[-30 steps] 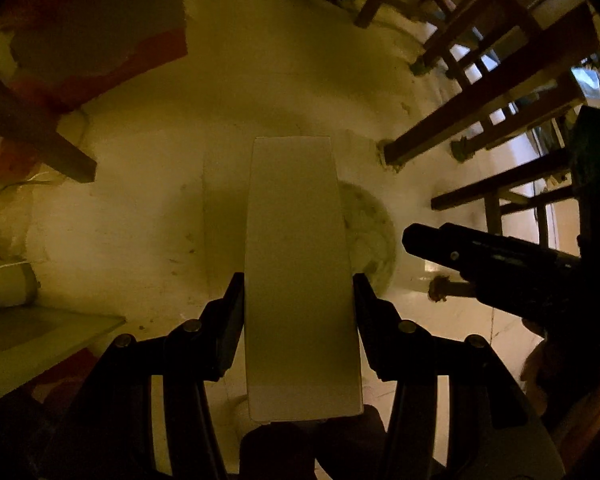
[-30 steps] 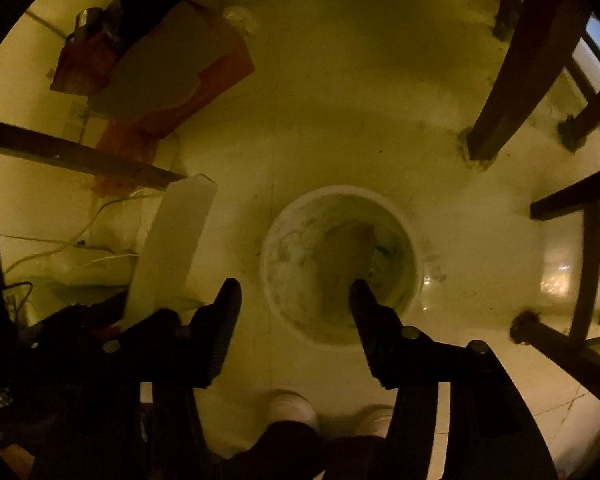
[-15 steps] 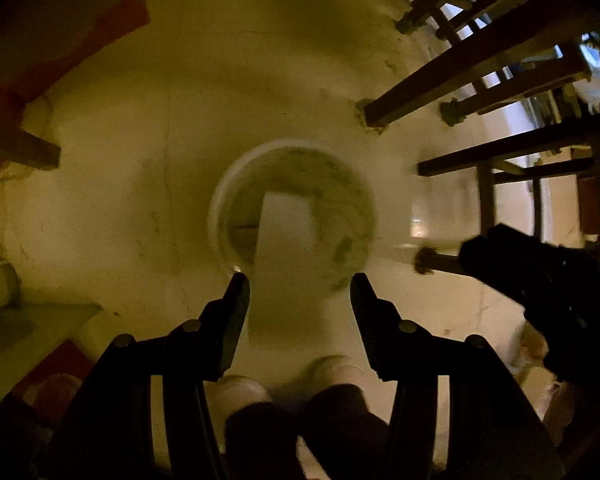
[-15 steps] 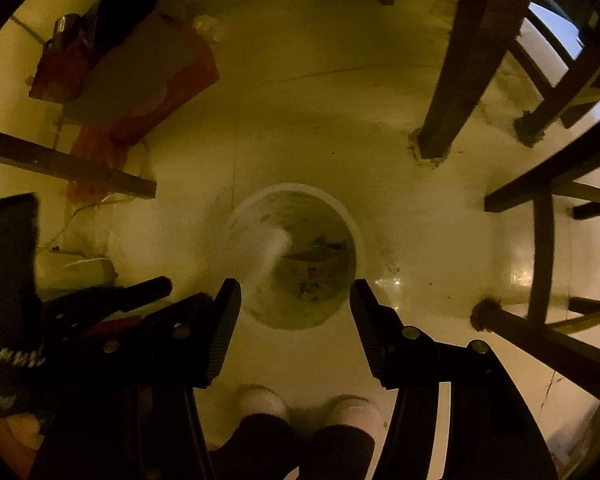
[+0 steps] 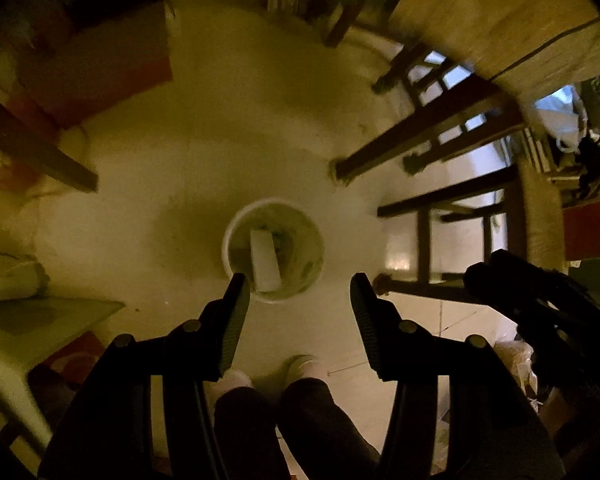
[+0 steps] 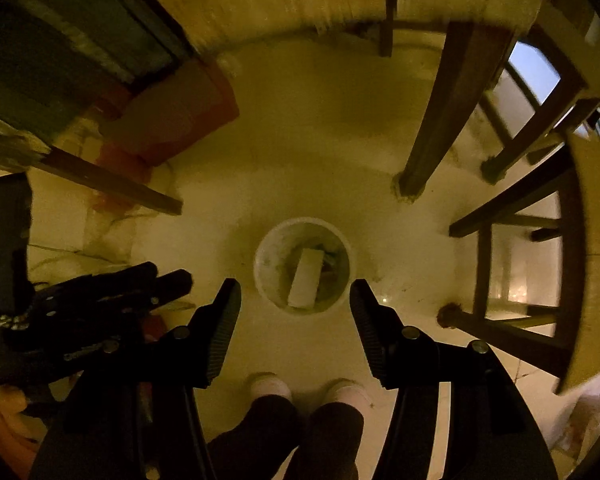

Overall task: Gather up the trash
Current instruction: 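Raise both open tools from the bin back toward the table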

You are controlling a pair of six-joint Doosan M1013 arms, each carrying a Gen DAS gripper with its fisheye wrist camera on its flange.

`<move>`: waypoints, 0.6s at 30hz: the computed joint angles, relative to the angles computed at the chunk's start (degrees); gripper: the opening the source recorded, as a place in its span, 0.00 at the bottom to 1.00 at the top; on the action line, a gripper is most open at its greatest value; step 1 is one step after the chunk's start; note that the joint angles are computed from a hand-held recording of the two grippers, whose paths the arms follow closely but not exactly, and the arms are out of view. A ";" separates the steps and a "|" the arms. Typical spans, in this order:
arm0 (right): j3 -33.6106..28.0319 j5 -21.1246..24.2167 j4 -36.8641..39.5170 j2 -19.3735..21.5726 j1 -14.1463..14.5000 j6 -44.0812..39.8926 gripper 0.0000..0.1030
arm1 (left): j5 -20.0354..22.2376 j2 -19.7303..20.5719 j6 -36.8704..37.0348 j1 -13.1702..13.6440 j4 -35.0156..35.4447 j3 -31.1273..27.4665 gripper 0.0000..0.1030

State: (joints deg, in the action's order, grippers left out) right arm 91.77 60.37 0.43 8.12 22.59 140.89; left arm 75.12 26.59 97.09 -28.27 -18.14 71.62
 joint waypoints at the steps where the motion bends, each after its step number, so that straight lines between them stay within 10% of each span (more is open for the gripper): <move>1: -0.73 0.71 -0.32 -0.31 -0.02 0.05 0.51 | 0.34 -0.83 -0.18 0.13 0.28 -0.99 0.50; 18: -29.19 17.44 -21.46 -0.02 7.65 1.08 0.51 | -1.14 -8.14 2.54 2.48 -1.63 -21.44 0.50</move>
